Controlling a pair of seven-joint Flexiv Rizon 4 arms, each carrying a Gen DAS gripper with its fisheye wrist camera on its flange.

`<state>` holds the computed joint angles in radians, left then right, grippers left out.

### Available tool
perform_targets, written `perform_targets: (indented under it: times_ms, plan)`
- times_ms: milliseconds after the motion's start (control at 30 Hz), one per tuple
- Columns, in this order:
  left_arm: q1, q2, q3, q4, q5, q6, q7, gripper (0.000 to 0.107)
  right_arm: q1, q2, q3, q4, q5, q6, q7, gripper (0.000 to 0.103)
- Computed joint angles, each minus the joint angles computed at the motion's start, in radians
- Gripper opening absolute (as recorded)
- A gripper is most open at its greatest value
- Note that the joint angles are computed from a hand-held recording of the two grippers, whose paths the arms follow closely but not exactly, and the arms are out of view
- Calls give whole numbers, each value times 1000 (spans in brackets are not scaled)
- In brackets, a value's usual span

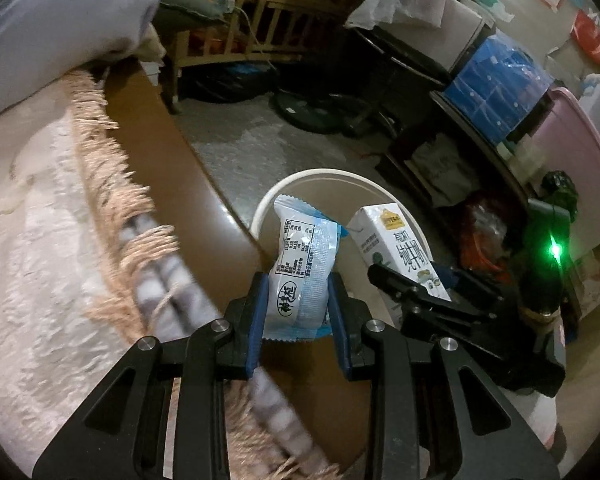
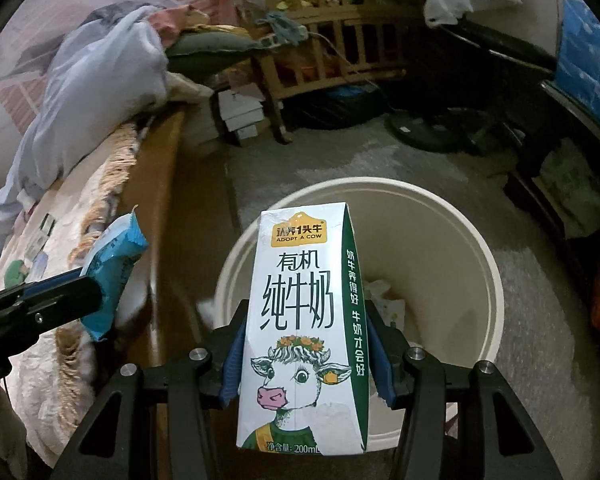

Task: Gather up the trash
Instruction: 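Carry the milk carton and pale blue wrapper to the white bucket, then open both tools to drop carton and wrapper into the bucket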

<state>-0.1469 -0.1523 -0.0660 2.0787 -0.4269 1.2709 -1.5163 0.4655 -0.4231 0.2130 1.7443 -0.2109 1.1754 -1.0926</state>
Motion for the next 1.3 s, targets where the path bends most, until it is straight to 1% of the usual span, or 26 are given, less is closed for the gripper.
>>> perform_targets:
  times_ms: [200,333,433,600,633,667,733,800,833,1000,1100,1300]
  plan:
    - [0,-45,-7,-46,11,-26,-10,27,-11,-10,-10,-1,13,-1,23,50]
    - [-1,-60,-10,-62,24,-24,-17,27,-17,-18,-14,-11,15,-28,41,50]
    - [5,-70,-20,-66,7,-20,-1,27,-13,-18,-22,-10,5,-33,53,50]
    - [13,-88,-51,-68,-60,-4,51,28,-9,-15,-42,-2,-14,-30,100,51]
    - [16,-89,-59,-64,-80,4,66,28,-13,-16,-41,-4,-10,-36,108,52]
    - [19,-90,-68,-61,-101,8,83,29,-19,-16,-38,-6,-1,-39,117,57]
    - [28,-92,-94,-54,-162,17,132,34,-23,-9,-44,2,-2,-31,138,65]
    - [24,-94,-98,-52,-191,24,152,46,-25,-3,-48,10,-7,-20,154,66]
    - [23,-93,-100,-49,-206,28,160,47,-28,-1,-47,12,-8,-17,158,66]
    - [6,-85,-76,-48,-195,19,140,47,-42,-4,-30,2,5,-31,153,66]
    - [-6,-73,-54,-46,-153,19,106,47,-43,-2,-27,4,8,-28,146,66]
    - [-27,-34,16,-36,25,1,-24,47,-46,2,-16,14,22,8,128,66]
